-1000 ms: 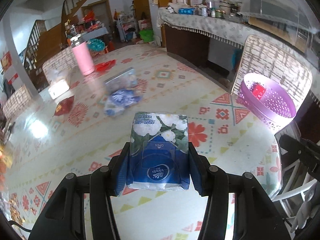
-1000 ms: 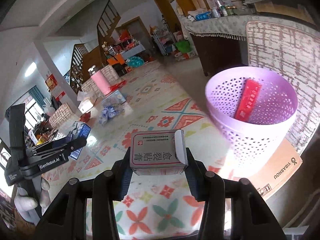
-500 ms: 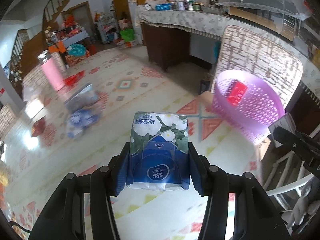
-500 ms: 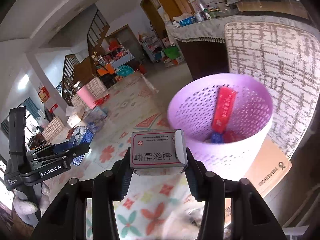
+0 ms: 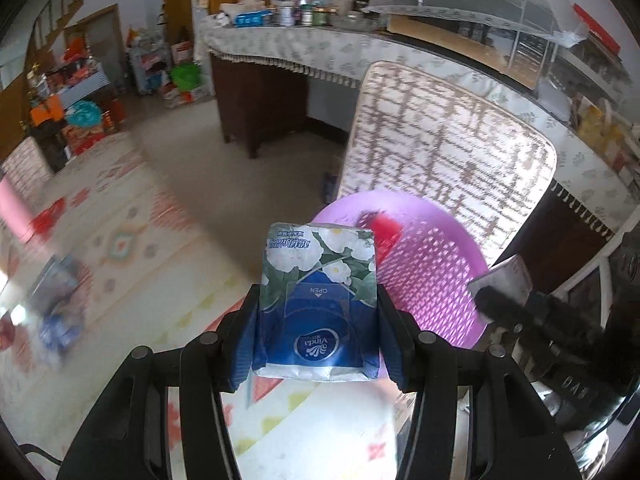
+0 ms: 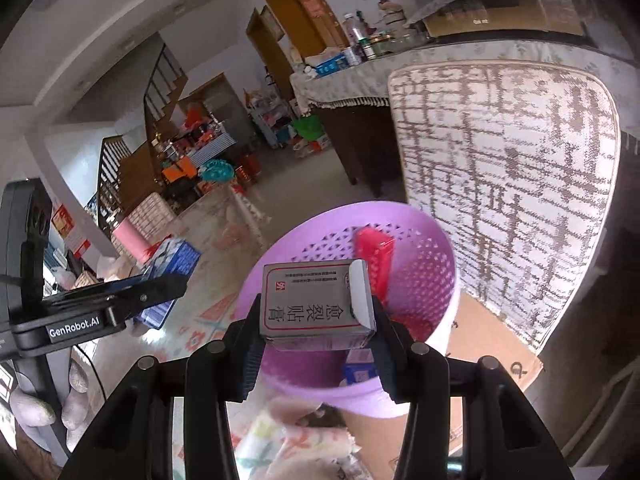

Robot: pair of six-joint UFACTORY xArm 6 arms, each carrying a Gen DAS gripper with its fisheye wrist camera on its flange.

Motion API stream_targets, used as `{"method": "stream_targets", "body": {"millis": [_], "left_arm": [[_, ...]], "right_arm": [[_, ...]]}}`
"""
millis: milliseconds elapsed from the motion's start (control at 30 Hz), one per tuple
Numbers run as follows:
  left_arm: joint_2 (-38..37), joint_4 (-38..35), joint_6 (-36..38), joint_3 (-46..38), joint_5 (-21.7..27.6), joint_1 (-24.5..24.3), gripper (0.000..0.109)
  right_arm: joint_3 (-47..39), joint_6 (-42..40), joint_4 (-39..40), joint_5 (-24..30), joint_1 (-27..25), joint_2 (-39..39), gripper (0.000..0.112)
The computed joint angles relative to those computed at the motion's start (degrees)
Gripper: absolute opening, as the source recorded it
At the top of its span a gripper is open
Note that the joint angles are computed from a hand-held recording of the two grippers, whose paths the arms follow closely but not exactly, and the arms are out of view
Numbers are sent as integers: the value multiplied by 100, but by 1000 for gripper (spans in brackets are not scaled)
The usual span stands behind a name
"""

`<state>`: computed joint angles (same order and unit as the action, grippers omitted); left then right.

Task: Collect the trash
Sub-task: 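Open both tools over the wastebasket to drop the tissue pack and medicine box, then swing both open tools back over the table toward the remaining trash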

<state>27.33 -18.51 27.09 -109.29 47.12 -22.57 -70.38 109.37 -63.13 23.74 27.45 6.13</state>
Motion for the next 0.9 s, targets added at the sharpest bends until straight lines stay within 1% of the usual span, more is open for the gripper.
{"method": "stream_targets", "body": {"millis": [200,267,300,333,367,500,667,733,900], "left_arm": [[915,2,-254,-1419,754,-114,54],[975,-8,-355,-1511,805,-96,65],[921,-48,-339,-1420,751,-81,68],[822,-76,-301,-1256,659,-66,71],[736,-70,-276,-1124,596,-48,72],[432,-187,-247,-707,541,81,72],[-34,-351,-229,-66,465,322,77],[-220,-483,-181,192,504,455,77],[-722,-741,85,930,412,781,77]], "right_arm": [[-54,-218,45,-152,-294,107,54],[-109,-262,98,-148,-334,178,59],[-124,-235,83,-157,-351,198,62],[-130,-190,38,-157,-353,203,63],[-136,-129,-34,-150,-344,208,63],[-168,-161,42,-142,-287,249,64],[-242,-187,137,-60,-144,278,64],[-279,-217,180,-29,-82,281,70],[-590,-322,246,80,155,427,76]]}}
